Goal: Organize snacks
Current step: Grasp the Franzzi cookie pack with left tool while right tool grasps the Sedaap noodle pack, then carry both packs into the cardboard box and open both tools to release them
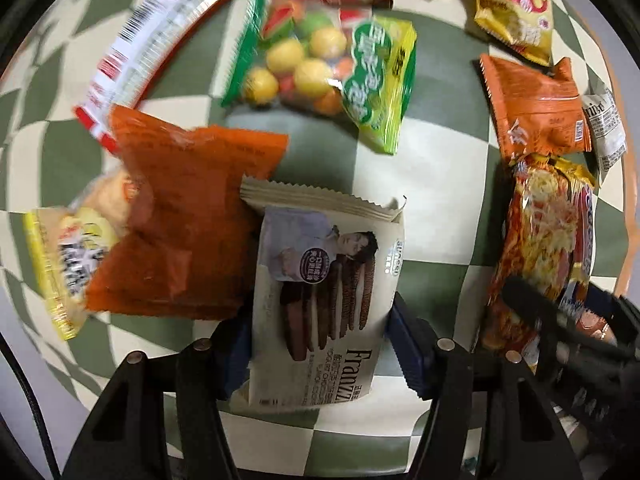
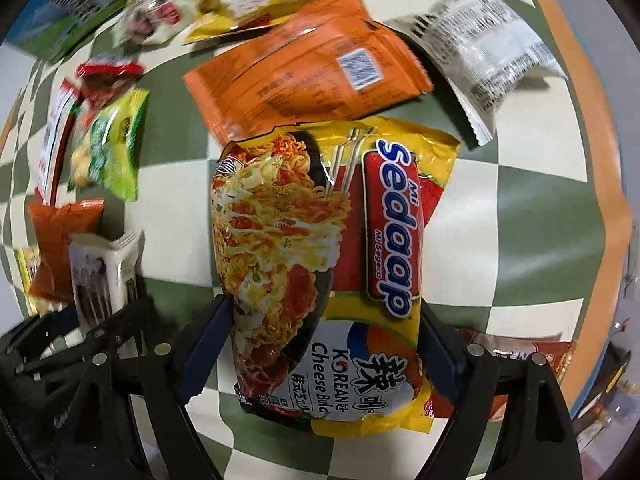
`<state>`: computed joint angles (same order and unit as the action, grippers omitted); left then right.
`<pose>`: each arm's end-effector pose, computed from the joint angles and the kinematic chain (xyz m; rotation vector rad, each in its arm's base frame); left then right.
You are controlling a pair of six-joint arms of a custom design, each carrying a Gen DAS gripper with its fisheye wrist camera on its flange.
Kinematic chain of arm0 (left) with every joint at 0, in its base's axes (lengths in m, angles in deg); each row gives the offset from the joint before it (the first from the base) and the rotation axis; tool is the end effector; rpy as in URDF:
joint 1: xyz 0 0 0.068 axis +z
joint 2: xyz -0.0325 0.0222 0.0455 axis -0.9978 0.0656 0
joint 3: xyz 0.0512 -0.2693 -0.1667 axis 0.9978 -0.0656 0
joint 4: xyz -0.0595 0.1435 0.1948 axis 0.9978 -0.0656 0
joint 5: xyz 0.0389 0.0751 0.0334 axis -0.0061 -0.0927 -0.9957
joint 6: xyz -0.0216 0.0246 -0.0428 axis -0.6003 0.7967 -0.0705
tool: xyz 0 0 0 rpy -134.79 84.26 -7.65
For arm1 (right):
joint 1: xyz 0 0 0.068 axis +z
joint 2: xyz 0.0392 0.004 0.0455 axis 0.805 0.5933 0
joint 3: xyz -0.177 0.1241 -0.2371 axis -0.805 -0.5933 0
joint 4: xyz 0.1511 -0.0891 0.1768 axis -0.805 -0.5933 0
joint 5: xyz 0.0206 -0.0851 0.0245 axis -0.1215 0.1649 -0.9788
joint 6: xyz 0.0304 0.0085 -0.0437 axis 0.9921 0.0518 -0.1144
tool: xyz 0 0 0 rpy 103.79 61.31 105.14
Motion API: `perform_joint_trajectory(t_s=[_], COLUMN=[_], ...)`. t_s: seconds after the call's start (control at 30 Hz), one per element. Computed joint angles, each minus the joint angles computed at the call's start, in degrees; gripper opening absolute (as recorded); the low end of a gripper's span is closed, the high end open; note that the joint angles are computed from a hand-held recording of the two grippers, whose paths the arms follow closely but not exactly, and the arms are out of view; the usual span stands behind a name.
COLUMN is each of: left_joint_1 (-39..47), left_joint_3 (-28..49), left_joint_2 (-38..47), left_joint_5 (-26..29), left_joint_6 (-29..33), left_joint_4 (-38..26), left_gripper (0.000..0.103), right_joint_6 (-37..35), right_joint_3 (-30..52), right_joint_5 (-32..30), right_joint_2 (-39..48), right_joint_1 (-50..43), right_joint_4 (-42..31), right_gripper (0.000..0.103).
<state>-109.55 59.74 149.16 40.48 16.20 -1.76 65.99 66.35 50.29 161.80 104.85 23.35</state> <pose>0.3179 -0.1369 0.1464 -0.8340 -2.9121 -0.0260 0.1932 0.2462 0.1165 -0.8647 -2.9583 -0.2102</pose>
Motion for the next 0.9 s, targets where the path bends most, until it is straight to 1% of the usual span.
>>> perform_joint_trajectory(t_s=[0.07, 0.17, 0.23, 0.27, 0.33, 0.37, 0.4, 0.43, 0.53, 0.57, 0.7, 0.77, 0.8, 0.83, 0.87, 0.9], left_joint_1=[0.23, -1.28, -1.34, -0.48, -0.58, -1.55, -1.30, -1.06, 0.49, -0.14, 3.32, 4.85, 6.30, 7.38, 7.43, 6.59], left_joint_3=[-0.13, -1.76, -4.32, -5.56, -6.90, -7.06, -7.88, -8.73, -7.73, -4.60, -1.16, 2.74, 6.82, 12.61, 19.67, 26.87], left_joint_2=[2.16, 2.41, 1.33, -0.34, -1.32, -2.15, -2.96, -3.98, -5.60, -5.01, -7.94, -8.65, -8.54, -7.08, -4.93, -3.43], left_joint_5=[-0.17, -0.89, -0.67, -0.55, 0.17, 0.29, 0.63, 1.10, 2.78, 3.59, 8.12, 11.28, 12.53, 13.47, 14.36, 15.70], left_joint_6=[0.13, -0.52, -0.13, 0.81, 0.34, -0.37, 0.13, 0.29, 2.21, 1.88, 6.98, 9.13, 10.91, 12.07, 12.76, 11.07], left_joint_4=[2.26, 5.65, 8.14, 7.90, 8.67, 7.98, 7.74, 7.40, 4.89, 2.76, -2.18, -5.81, -9.30, -13.12, -19.43, -21.92], left_gripper=[0.059, 0.057, 0.056, 0.056, 0.056, 0.056, 0.056, 0.056, 0.056, 0.056, 0.056, 0.056, 0.056, 0.056, 0.056, 0.056], right_joint_6=[0.59, 0.90, 1.50, 1.81, 2.65, 4.95, 4.97, 6.05, 10.50, 11.41, 15.38, 17.40, 18.34, 18.98, 19.13, 18.66], right_joint_3=[-1.35, -3.40, -4.85, -4.66, -4.91, -2.99, -2.84, -2.31, -2.37, -1.95, 0.12, 0.99, 2.24, 3.36, 5.30, 8.50], right_joint_5=[-0.56, -2.08, -1.92, -1.30, 0.03, 0.69, 0.90, 0.94, 1.16, 1.37, 3.79, 6.18, 8.12, 9.60, 11.70, 12.88], right_joint_2=[0.23, 2.81, 2.58, 3.16, 1.34, -2.16, -2.77, -4.83, -6.74, -7.13, -10.49, -13.08, -14.82, -16.14, -17.89, -19.20], right_joint_1=[-0.14, -1.21, -0.96, -0.59, 0.32, 2.40, 2.06, 2.65, 4.66, 5.20, 6.88, 7.79, 8.32, 8.64, 8.33, 7.68], right_joint_4=[2.29, 7.47, 9.01, 9.31, 7.01, 1.09, 0.65, -1.82, -2.28, -2.91, -6.46, -8.07, -10.13, -11.79, -13.97, -17.48], right_gripper=[0.089, 0.094, 0.093, 0.092, 0.089, 0.089, 0.089, 0.088, 0.088, 0.088, 0.088, 0.088, 0.088, 0.088, 0.088, 0.088])
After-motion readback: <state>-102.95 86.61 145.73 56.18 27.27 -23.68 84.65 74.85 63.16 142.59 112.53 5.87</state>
